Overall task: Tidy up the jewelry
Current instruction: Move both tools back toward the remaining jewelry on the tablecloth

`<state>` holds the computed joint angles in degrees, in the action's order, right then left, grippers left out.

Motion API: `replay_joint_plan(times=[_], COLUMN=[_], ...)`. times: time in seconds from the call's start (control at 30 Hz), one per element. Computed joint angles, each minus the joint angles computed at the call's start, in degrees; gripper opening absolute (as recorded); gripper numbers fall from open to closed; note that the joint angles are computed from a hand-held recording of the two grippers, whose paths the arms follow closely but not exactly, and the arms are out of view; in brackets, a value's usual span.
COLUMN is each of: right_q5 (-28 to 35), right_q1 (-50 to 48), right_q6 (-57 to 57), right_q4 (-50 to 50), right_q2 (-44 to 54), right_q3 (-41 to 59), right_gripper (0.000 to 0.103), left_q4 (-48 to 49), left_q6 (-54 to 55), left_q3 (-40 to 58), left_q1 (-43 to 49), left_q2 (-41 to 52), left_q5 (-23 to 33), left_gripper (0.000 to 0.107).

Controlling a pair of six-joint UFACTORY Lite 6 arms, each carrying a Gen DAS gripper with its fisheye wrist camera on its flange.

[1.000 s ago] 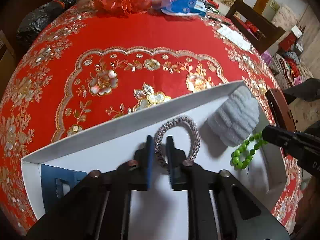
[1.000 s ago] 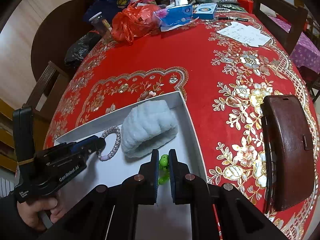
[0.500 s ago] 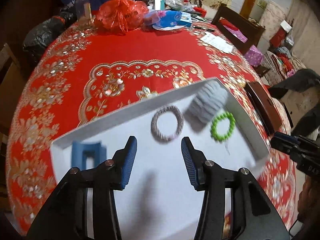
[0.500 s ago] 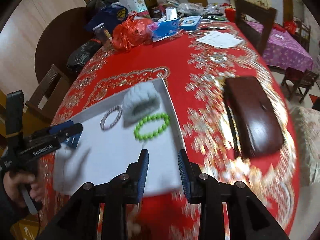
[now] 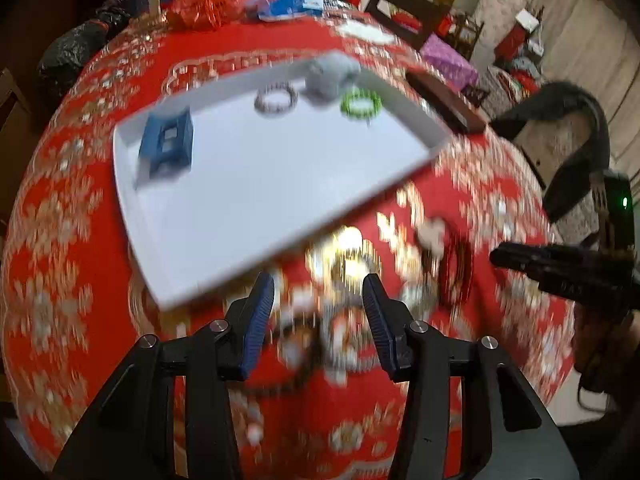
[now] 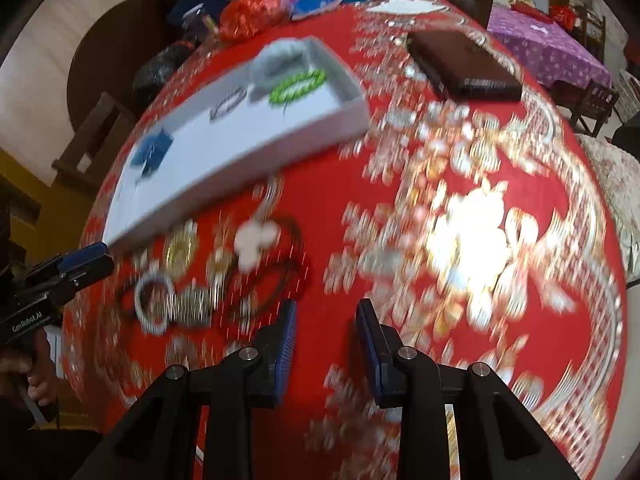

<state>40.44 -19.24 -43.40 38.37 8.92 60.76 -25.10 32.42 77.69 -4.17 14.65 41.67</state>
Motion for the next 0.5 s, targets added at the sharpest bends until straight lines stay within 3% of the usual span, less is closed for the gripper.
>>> replay_joint_plan(times=[0.2,0.43,0.5], right_q5=[-2.88,-1.31,0.66], right_q1=[1.08,1.37,1.04], right_q6=[-1.78,1.68,-2.23], right_q4=[2.08,-1.32,2.15], right_q2=[-5.96,-10.77,-11.95], right_q3=[-8.29,-11.56,-12.01], right_gripper=[0.038,0.041,0.041], left_q4=[-3.76,-4.86,-5.65], left_q6=[5.45,7.57,8.29], left_q3=[-7.97,-3.85,-4.03], left_q1=[-2.15,-7.94,-6.56], left_q2=[-5.03,-1.03,-1.57], left_q5=[-0.40,-1.44,-1.13], left_gripper=[0.045,0.045,0.045])
